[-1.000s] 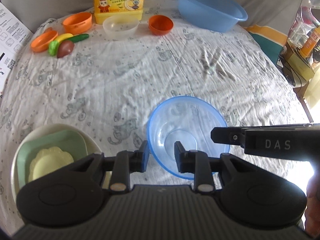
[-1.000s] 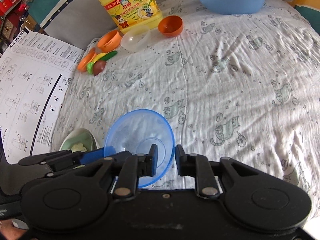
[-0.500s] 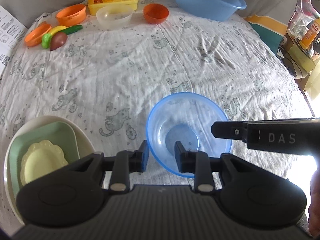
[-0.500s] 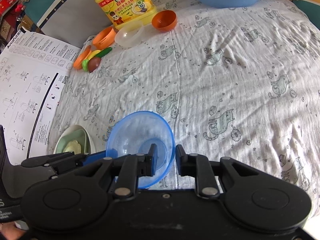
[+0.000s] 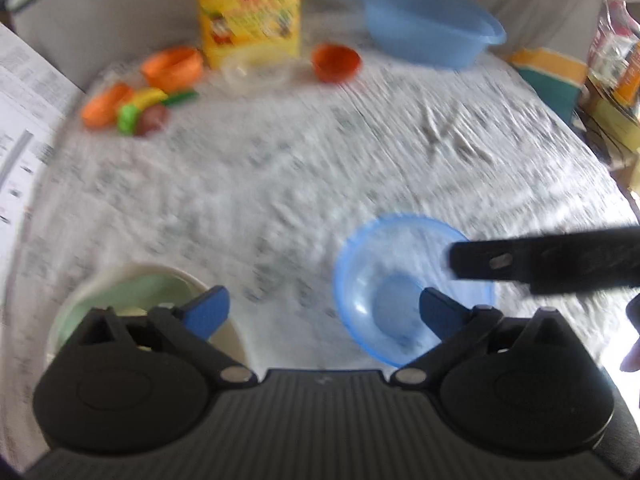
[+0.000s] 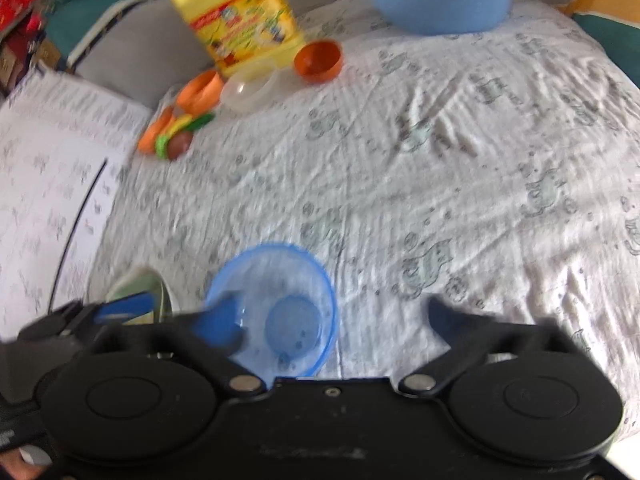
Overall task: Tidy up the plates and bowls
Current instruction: 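Lower the blue bowl onto the sheet and open both grippers, then move both open grippers to the clear plastic bowl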
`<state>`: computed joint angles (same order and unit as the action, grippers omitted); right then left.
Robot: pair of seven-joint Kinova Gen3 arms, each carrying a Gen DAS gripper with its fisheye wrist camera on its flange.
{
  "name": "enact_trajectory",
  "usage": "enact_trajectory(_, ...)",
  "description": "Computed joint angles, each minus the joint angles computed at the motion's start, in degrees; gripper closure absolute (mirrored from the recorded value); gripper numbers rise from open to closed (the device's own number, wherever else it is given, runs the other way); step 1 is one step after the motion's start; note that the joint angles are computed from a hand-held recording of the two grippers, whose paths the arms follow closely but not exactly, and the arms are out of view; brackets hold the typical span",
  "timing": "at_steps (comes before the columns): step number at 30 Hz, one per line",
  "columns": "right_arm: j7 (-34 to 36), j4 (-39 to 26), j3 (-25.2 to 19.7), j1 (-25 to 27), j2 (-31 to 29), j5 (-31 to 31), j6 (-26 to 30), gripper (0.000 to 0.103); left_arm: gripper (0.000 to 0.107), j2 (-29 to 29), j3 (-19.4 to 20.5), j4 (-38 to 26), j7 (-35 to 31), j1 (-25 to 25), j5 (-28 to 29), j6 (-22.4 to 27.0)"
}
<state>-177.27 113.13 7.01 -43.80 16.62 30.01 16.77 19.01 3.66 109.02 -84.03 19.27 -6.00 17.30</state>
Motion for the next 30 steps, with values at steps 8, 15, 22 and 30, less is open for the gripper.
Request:
enact_trajectory(8,0.47,0.07,-0.78,3.31,-0.04,-2.99,0.33,0.000,0.004,-0.84,4.39,0.79,-3.97,-8.77,7.59,-2.03)
enact_trajectory(15,3.25,-1.44,-1.74,5.30,1.01,-5.12,1.09,0.000,0.004,0.63,3.17,-1.34,-4.36,-9.27,9.13,-0.79)
enact_trajectory(22,9.54,-5.73,-2.80,7.84,3.55,-7.95,3.01,0.000,0.004,2.96,1.12,-5.28,-3.58,-8.28,7.70,1.31)
enact_trajectory(30,19.62,-14.30,-4.50,12.01,7.80,-11.68,7.53,0.000,0.004,7.40,-1.37,-14.34,-2.05,-7.47,5.27,6.07)
